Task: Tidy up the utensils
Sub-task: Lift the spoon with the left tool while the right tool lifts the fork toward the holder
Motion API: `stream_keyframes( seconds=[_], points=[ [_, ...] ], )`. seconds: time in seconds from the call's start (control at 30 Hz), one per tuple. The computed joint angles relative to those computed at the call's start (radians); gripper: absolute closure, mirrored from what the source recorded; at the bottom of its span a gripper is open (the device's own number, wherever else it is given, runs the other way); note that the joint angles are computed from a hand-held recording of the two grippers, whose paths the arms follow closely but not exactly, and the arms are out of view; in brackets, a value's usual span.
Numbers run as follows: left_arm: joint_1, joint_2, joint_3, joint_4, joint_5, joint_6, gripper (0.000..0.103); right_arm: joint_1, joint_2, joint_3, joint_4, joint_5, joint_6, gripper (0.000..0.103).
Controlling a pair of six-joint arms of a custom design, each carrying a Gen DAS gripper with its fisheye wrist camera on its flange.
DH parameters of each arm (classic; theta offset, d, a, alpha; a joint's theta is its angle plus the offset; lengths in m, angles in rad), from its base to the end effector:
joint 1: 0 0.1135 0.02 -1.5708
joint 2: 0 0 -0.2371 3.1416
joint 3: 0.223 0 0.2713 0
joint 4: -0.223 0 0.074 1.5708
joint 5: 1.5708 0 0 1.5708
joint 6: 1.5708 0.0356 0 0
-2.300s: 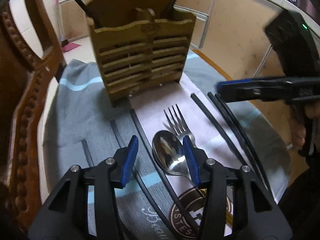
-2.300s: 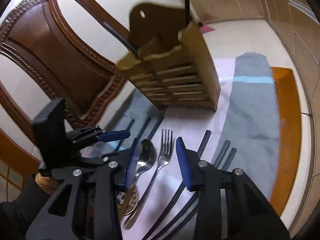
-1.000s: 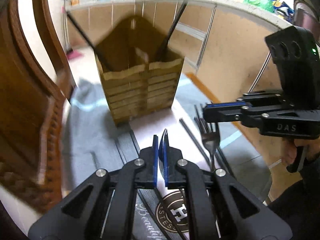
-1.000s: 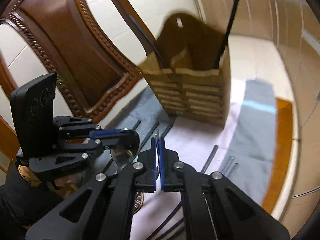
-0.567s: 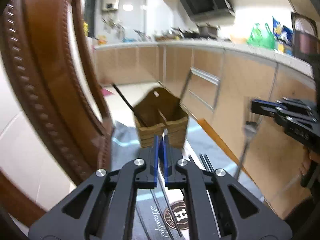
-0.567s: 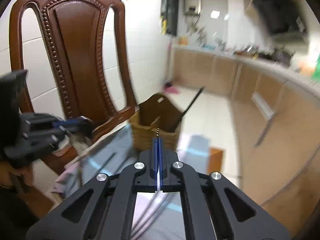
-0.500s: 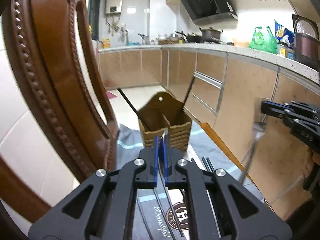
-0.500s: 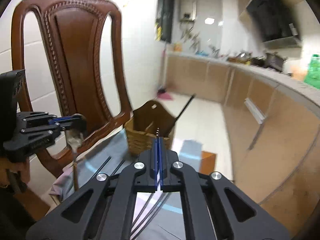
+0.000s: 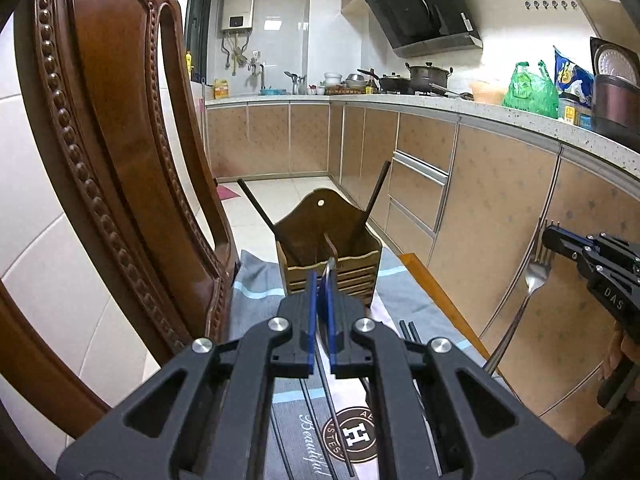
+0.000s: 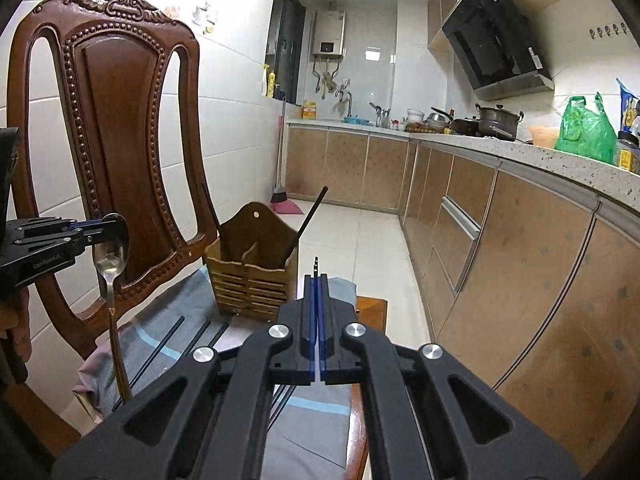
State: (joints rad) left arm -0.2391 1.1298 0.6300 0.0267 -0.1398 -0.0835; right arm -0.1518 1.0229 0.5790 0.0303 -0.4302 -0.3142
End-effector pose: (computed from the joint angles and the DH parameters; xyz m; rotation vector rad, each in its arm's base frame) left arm 0.2703 -0.0608 0.2040 0.0714 2.0382 -0.0593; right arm 0.2579 -0.0244 0.2137 -0.4304 1.8984 0.1190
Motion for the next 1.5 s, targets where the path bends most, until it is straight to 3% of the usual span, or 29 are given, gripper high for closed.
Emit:
stream_keyframes(
  seconds=[0.3,0.43,0.93,1.1,1.27,1.3,1.37,1.43,1.5],
  points=[
    [0.035,0.013,0.005,0.017,0.021,-0.015,0.099,0.060,0.001,0.002,0.021,0.059,0.007,0.101],
    [0.060,0.016,-0.002,0.041,0.043,-0.030,0.099,0.121,0.046,0.059,0.077,0.144,0.035,0.101],
    [0.148,0.113,0.036,0.098,0.115,-0.052,0.099,0.410,0.756,0.676,0.327,0.608,0.010,0.101],
    [0.160,0.107,0.029,0.109,0.124,-0.044,0.099,0.425,0.915,0.738,0.379,0.654,0.026,0.101],
    [0.163,0.124,0.034,0.118,0.120,-0.042,0.099,0.413,0.942,0.680,0.428,0.639,0.076,0.100],
    [0.161,0.125,0.034,0.117,0.117,-0.043,0.099,0.401,0.919,0.650,0.432,0.618,0.091,0.088],
    [0.154,0.120,0.033,0.114,0.111,-0.042,0.099,0.373,0.848,0.571,0.442,0.577,0.125,0.038],
    [0.149,0.117,0.032,0.115,0.105,-0.039,0.099,0.325,0.723,0.448,0.453,0.489,0.165,0.029],
    [0.145,0.117,0.032,0.115,0.102,-0.037,0.099,0.253,0.582,0.354,0.350,0.335,0.228,0.021]
  ],
)
